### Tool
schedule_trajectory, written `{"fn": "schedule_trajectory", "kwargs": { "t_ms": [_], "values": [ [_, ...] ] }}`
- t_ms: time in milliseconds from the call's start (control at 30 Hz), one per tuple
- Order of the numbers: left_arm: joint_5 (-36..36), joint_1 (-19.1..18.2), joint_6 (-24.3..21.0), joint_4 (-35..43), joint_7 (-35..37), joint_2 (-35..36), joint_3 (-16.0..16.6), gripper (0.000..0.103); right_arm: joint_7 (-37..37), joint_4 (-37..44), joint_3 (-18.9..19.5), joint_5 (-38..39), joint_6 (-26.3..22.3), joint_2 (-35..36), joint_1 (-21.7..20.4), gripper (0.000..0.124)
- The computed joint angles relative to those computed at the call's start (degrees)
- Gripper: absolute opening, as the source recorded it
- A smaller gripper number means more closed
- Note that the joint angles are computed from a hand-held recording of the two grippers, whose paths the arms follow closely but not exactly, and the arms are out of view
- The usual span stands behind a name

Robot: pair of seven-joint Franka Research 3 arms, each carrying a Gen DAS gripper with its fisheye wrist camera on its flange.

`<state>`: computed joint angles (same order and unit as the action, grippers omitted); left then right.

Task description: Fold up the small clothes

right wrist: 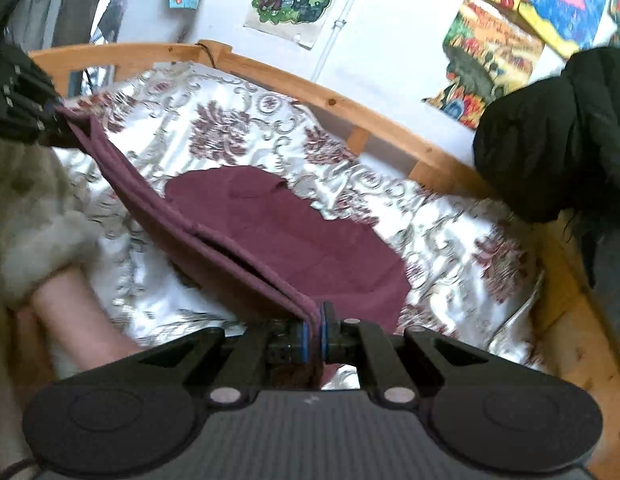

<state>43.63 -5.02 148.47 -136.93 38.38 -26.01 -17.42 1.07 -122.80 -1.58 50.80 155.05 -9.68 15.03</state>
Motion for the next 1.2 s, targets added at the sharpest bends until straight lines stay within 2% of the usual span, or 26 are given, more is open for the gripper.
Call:
{"fn": "schedule_trajectory", "kwargs": {
  "t_ms": [167,267,333,400,567,633,667,700,733,767,800,900,967,1033,1067,1100,1133,1167,1200],
  "values": [
    [5.31,3.91,1.54,6.28,-1.51,6.78,0.77,0.007,-6.58,7.89,1.48,10.21,6.22,8.88,1.08,0.007],
    [11.75,6.25,1.78,12.56,-4.78,13.67,1.42,0.009,-13.53,15.7,4.91,19.25,12.32,16.61,0.23,0.007],
    [14.17,6.29,1.61,17.32,-5.66,19.09,3.02,0.009,-17.08,21.31,7.53,23.53,15.9,21.96,-0.71,0.007],
    [15.78,5.74,1.06,21.88,-5.75,24.28,4.76,0.009,-17.47,28.05,9.69,24.55,18.08,28.31,-1.39,0.007],
    [15.27,3.92,0.5,32.07,-2.88,35.89,9.68,0.009,-17.57,43.12,13.52,20.16,21.72,42.42,-2.01,0.007],
    [14.85,3.05,0.51,35.14,-3.32,39.62,11.65,0.009,-24.38,49.19,19.54,23.3,23.31,47.85,-5.24,0.01],
    [14.57,2.65,0.77,36.65,-3.5,41.59,12.62,0.009,-27.47,52.49,21.31,25.18,24.33,50.77,-5.72,0.015],
    [14.12,2.37,1.57,37.71,-3.79,43.24,13.53,0.009,-26.53,54.61,21.07,23.74,25.4,53.03,-4.92,0.017],
    [13.61,2.06,2.56,38.15,-4.43,44.35,14.39,0.009,-21.58,55.5,18.84,19.6,25.14,54.42,-3.33,0.017],
    [12.49,1.94,3.59,38.63,-4.61,45.57,15.06,0.009,-14.6,56.4,14.7,14.73,23.48,55.61,-0.94,0.017],
    [10.88,2.06,4.55,39.02,-3.85,46.64,15.46,0.009,-10.55,57.69,12.03,11.67,22.58,56.93,0.64,0.017],
    [6.65,2.08,6.67,39.9,-1.83,49.11,16.54,0.012,-2.45,61.48,7.76,5.84,21.1,60.32,3.09,0.024],
    [5.26,1.6,7.91,39.68,-3.31,49.67,17.86,0.022,2.92,62.89,5.17,2.67,19.74,61.7,4.39,0.026],
    [2.57,2.1,10.13,38.54,-4.92,49.53,18.28,0.027,6.27,63.32,3.97,0.2,18.77,62.41,4.85,0.031],
    [1.12,2.51,11.54,37.8,-5.35,49.31,18.3,0.033,7.71,63.34,3.56,-0.97,17.92,62.57,4.87,0.038],
    [-0.39,2.94,12.53,37.27,-5.27,49.15,18.22,0.039,8.15,62.24,3.87,-1.63,17.9,61.9,4.64,0.052],
    [-1.4,3.07,13.42,36.59,-5.6,48.8,18.42,0.053,8.96,61.65,3.91,-2.4,18.02,61.54,4.55,0.06],
    [-1.59,2.8,14.31,35.8,-6.66,48.28,19.05,0.07,8.94,61.15,4.94,-2.64,18.31,61.22,3.87,0.076],
    [-1.25,2.39,15.23,35.08,-8.02,47.75,19.85,0.078,8.44,61.01,6.56,-2.7,18.23,60.95,2.78,0.087]
  ]
}}
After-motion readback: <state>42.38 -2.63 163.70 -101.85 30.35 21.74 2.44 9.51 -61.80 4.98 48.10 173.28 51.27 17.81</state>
